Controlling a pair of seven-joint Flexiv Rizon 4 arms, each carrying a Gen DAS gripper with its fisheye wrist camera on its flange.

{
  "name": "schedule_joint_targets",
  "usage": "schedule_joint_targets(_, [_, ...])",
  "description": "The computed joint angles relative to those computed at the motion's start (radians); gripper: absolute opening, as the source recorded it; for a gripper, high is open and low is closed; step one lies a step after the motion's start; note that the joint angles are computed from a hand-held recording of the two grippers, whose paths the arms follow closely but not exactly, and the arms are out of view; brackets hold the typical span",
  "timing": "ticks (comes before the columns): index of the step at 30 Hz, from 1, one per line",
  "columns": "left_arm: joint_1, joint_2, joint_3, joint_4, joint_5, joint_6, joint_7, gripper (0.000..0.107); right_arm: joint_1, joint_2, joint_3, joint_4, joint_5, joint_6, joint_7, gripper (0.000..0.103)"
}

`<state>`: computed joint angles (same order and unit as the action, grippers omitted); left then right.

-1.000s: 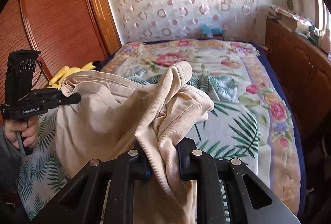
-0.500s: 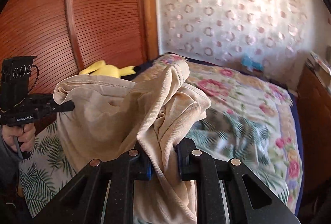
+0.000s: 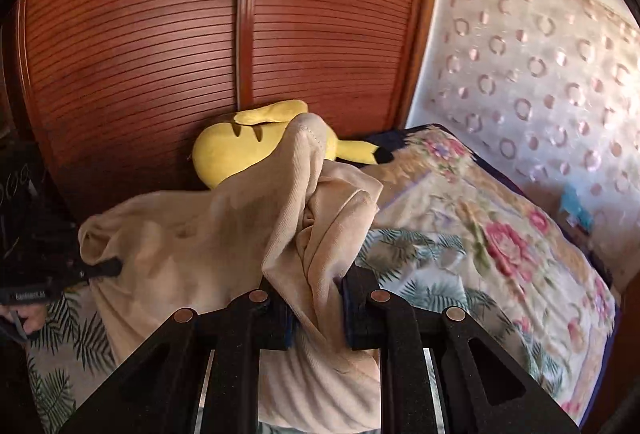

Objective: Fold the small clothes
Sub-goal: 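Carry the folded shirt with both tools and lay it beside the yellow plush toy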

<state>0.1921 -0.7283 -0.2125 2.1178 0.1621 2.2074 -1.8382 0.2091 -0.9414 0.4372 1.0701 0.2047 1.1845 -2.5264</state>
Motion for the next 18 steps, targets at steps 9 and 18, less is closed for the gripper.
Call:
schedule_joint_targets(9, [-0.038,-0.01,0.051,0.033,-0.081,-0.025,-0.013,0.017,0.146,-0.151,-0.112,-0.253,-0.062,-0.103,0.156,0.029])
schedule_joint_targets(18, [-0.056,0.003,0.084,0.06,-0.106,0.029,0.008,0.069,0.154,-0.208,-0.133,-0.299,-0.075,-0.061,0.282,0.04])
